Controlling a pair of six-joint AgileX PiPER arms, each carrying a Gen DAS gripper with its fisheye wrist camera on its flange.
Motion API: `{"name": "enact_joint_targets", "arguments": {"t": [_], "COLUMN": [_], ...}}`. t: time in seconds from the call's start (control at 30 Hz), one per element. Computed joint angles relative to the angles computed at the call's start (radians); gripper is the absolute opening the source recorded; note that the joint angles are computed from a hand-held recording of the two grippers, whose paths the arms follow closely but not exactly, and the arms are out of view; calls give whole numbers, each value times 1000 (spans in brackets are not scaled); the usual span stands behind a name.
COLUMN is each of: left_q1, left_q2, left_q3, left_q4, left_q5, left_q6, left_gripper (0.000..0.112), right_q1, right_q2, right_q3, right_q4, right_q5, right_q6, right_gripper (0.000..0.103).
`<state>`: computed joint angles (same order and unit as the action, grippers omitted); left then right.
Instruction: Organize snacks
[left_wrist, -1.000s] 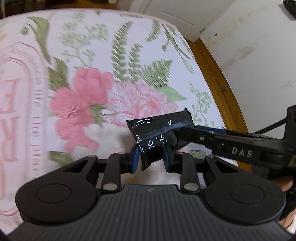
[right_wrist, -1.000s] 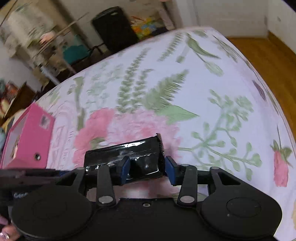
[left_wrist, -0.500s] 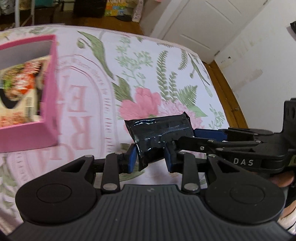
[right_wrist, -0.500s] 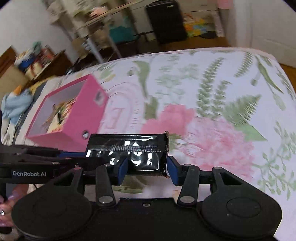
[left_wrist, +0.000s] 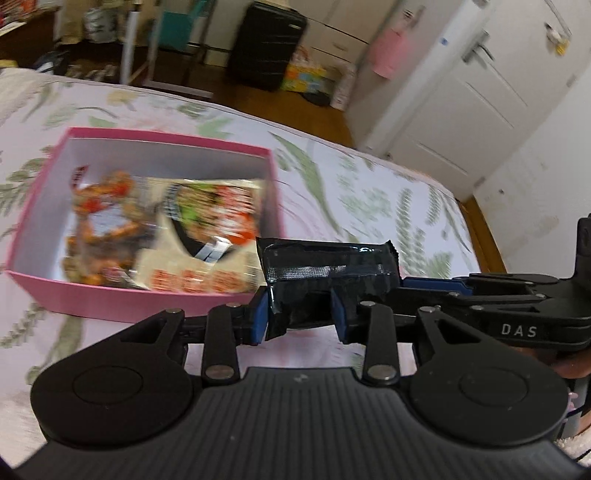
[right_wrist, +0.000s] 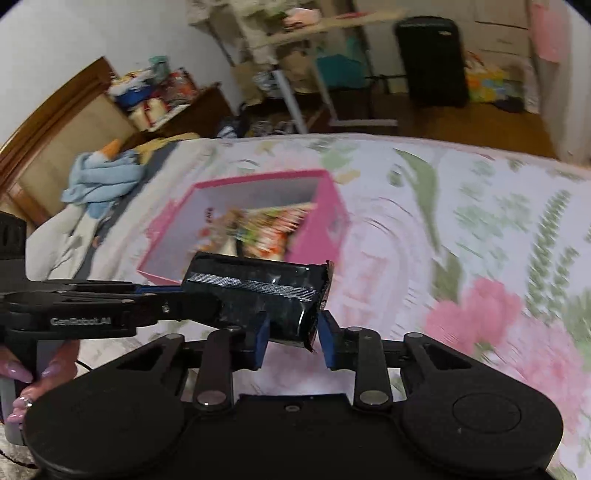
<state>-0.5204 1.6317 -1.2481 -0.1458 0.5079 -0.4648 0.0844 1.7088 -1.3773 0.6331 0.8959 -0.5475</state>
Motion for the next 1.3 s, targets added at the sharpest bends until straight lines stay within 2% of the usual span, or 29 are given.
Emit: {"name": "enact_joint_targets", "arguments": {"t": [0.1,0.17,0.33,0.4,0.47,0.53,0.57,0.67,0.73,0.83,1.0,1.3], "left_q1": [60,87,143,136,133,122,111,78,75,74,11,-126], "left_q2": [-11,-6,86,132,175,211,218,192,157,104,50,-40], "left_q3": [17,14,-65,-86,-101,-123,-123,-81,-43,1,9,19], "left_q4": [-7,43,38,126,117,161,212,374,383,351,431,541], "left_q5": [0,2,23,-8,-30,-4,-1,-14,-24,-32,37,144], "left_q6": [20,1,89,22,41,-26,-81,-236,-253,-238,-294,-413], "left_gripper": [34,37,47,49,52,52,53,57,61,61,62,66], "right_q1": [68,94,144,145,130,123,129,149,142,130,161,119], "right_q2": [66,112,205,236,281,315,310,246,193,106,-33,-256], "right_q3": [-79,-132,-226,-240,-268,-285,-273,-183,-113,5,168,344], "right_q4": [-22,-20,-47,-19,37,81,72,28,51,102,5,-77], "right_q5": [-12,-6,-32,-58,-37,-14,-31,-121,-163,-231,-383,-442], "right_q6": [44,63,131,105,59,47,55,49,18,-45,10,91], "right_gripper": [33,33,34,35,35,35,35,35,37,42,44,45]}}
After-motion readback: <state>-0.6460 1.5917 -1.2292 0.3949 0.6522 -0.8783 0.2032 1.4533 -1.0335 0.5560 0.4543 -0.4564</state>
